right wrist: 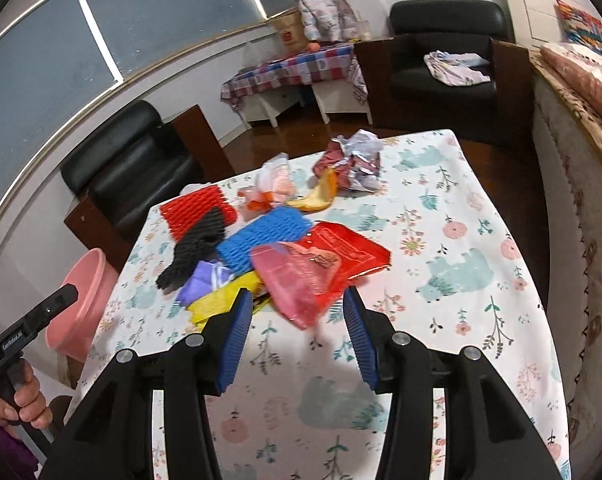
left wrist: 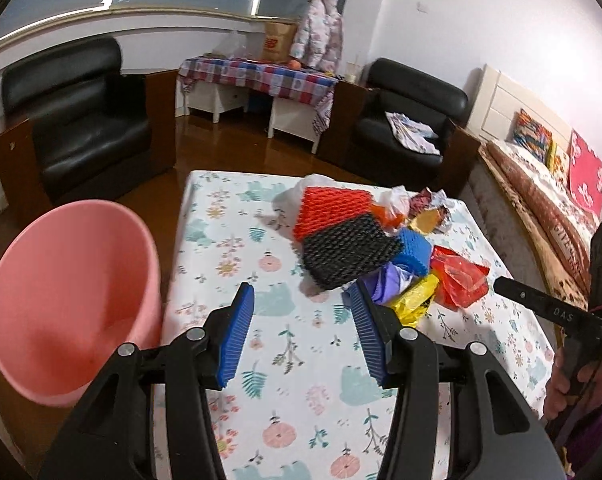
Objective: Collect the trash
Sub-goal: 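Move both tools back toward the trash on the table, then grasp the black foam net with the left tool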
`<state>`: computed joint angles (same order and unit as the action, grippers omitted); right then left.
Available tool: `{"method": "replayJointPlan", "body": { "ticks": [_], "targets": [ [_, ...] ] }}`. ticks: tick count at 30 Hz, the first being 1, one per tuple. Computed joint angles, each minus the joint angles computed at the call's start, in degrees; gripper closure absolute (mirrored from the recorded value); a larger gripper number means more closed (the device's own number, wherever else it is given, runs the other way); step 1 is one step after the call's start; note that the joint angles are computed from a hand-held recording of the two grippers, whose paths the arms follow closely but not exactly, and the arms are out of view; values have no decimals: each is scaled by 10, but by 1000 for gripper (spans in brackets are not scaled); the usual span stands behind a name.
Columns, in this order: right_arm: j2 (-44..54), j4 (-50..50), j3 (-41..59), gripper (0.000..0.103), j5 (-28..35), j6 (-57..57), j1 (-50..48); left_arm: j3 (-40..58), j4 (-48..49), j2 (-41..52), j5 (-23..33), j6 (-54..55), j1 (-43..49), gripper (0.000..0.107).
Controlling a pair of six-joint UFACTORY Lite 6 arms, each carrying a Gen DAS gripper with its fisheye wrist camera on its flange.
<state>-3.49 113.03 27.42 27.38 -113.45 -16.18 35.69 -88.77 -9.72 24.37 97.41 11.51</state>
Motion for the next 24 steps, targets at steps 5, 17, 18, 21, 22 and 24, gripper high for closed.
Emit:
{"method": "replayJointPlan", "body": {
  "ticks": [5,17,18,21,22,24],
  "targets": [
    [33,25,11,56,3,-13,10,26,-62,40,-46,66,-73,56],
    [124,51,54,56,22,-15,10,155,-228,209,-111,237,-193,56],
    [129,51,57,56,23,-16,10,165,-234,221,-114,242,-199,56],
    [143,55,65,56,27,-16,13,202,-255,266,-124,260,-214,56],
    [146,54,67,56,28,-16,13,217,-250,282,-128,254,-217,56],
    [156,51,74,56,29,-9,14,239,-243,306,-134,244,-223,57]
  ]
}}
